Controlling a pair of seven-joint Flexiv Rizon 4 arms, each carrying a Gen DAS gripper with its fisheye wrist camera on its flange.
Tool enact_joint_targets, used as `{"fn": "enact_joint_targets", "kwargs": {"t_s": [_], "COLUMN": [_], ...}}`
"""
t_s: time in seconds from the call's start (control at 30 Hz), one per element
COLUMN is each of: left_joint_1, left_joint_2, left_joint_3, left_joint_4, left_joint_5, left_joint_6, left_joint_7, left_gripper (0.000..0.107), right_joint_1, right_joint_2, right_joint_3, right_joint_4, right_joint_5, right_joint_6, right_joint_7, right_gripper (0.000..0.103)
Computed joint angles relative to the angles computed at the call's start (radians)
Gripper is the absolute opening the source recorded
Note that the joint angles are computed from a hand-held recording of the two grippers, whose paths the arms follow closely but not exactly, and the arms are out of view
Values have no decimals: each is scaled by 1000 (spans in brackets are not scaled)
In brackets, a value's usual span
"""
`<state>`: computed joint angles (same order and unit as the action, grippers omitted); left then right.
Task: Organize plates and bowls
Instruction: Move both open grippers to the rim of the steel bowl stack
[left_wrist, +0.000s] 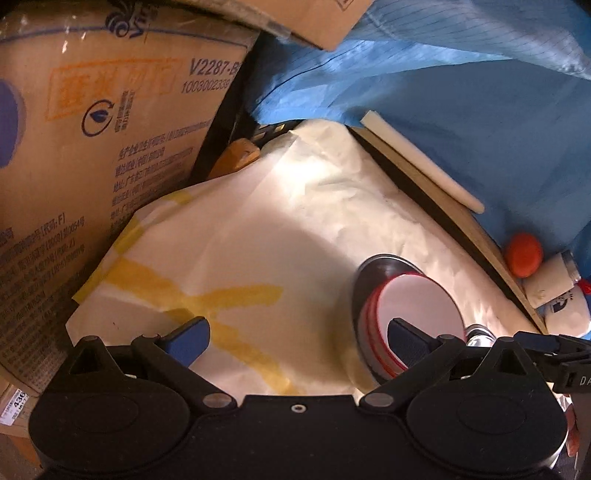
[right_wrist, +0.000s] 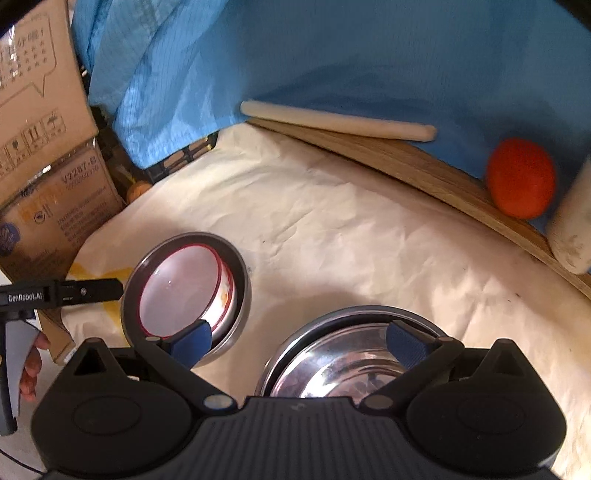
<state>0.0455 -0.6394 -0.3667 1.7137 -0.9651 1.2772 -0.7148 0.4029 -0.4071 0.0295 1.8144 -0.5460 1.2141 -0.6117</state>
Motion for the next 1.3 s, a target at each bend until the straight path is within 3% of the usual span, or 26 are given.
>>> {"fn": "enact_joint_targets", "kwargs": {"t_s": [0.37,0.83,1.1,1.3], "left_joint_1": [-17,11,1,-17], "left_joint_2": [-26,-32,-32,-40], "left_joint_3": [22,-10,-5,22], "left_joint_4": [-30,-34,-50,-73], "left_joint_5": [113,183,228,255], "left_joint_6": [29,16,-19,-39], "left_joint_7": [-36,-32,6,-12], "left_gripper": [97,71,47,46], "right_joint_1": [-1,21,21,21], "right_joint_2": [-50,-70,-90,-98], "right_joint_3": [17,-1,4,5], "right_joint_4": [-64,-110,-138,-153], "right_joint_5": [59,26,21,27], "right_joint_6": [-55,-122,-159,-174], "right_joint_7": [-68,-74,-90,-99], "right_gripper": [103,103,103,102]}}
